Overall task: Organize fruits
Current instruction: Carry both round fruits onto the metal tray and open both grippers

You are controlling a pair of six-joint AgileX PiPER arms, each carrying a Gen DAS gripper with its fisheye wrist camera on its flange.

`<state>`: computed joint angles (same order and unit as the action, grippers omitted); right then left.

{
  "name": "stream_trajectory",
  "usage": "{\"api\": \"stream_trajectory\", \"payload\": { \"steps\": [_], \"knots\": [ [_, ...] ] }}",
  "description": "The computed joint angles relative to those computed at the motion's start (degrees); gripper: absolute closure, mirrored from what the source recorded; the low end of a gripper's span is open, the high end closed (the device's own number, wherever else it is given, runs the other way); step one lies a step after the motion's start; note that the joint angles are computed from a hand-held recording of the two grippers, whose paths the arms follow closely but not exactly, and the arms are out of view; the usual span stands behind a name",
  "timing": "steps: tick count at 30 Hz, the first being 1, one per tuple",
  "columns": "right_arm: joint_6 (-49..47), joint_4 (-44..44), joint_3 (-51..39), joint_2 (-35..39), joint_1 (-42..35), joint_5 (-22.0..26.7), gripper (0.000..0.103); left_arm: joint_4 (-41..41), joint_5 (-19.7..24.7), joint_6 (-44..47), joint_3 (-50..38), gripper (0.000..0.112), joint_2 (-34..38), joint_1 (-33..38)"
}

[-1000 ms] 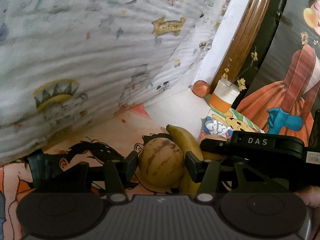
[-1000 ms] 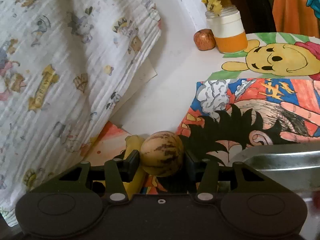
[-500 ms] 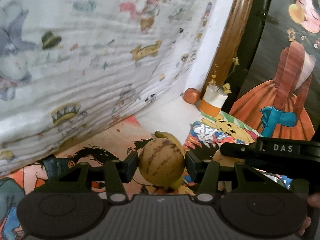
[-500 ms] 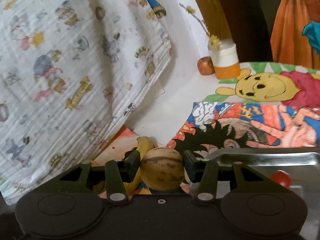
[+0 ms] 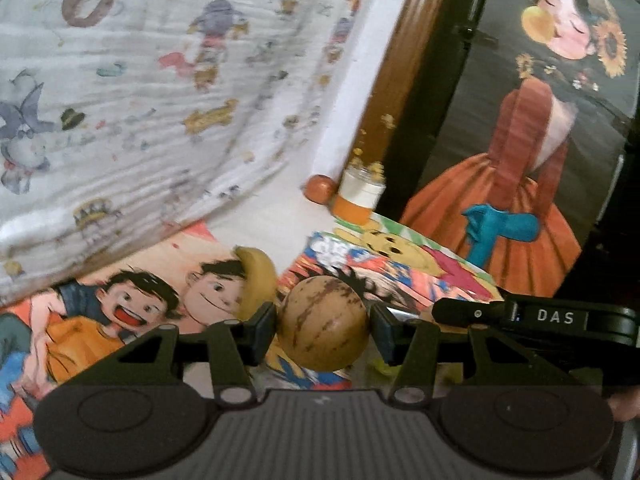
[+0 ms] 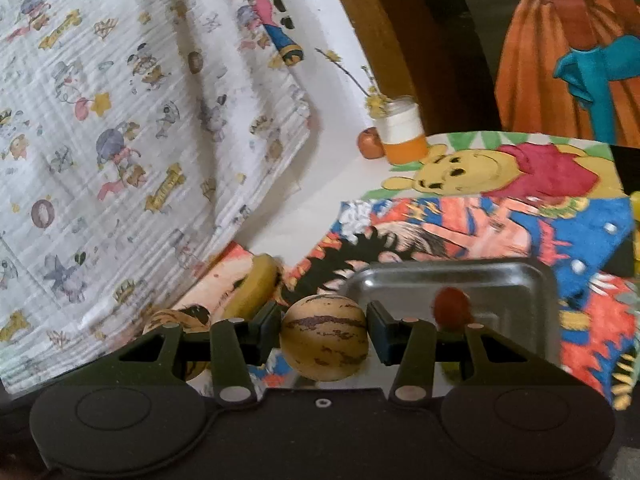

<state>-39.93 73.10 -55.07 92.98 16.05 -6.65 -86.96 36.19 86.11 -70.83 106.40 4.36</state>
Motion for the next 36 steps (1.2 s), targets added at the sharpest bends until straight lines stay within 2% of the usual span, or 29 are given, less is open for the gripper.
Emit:
{"api": "stream_trajectory", "payload": {
  "steps": [8, 11, 14, 16, 23, 36],
  "knots": [
    [-0.2, 0.05, 8.61, -6.16, 0.09, -1.38, 0.054, -0.94, 2.77, 3.58, 9.58, 0.057, -5.63, -0.74],
    [3.28, -3.0, 9.99, -6.31, -0.25, -1.79, 0.054, -1.34, 3.24, 5.51, 12.91, 0.057, -7.5, -1.12],
    [9.15, -8.66, 10.81, -5.72, -0.42, -1.77, 0.054, -1.07, 3.54, 6.79, 15.57, 0.057, -8.78, -1.75],
    [17.84, -17.11, 11.24, -5.18, -0.89, -0.93, 0.054, -0.53, 3.83, 7.27, 17.25, 0.057, -9.35, -2.01],
    [30.32, -29.18, 12.03, -3.96, -0.96, -1.01, 0.054, -0.34, 3.03, 9.03, 20.36, 0.057, -10.33, -2.77],
    [27.48, -26.65, 13.14, -3.94, 0.65, -4.0, 0.053, 0.31, 3.18, 9.84, 21.6, 0.056, -9.49, -2.49]
  ]
}}
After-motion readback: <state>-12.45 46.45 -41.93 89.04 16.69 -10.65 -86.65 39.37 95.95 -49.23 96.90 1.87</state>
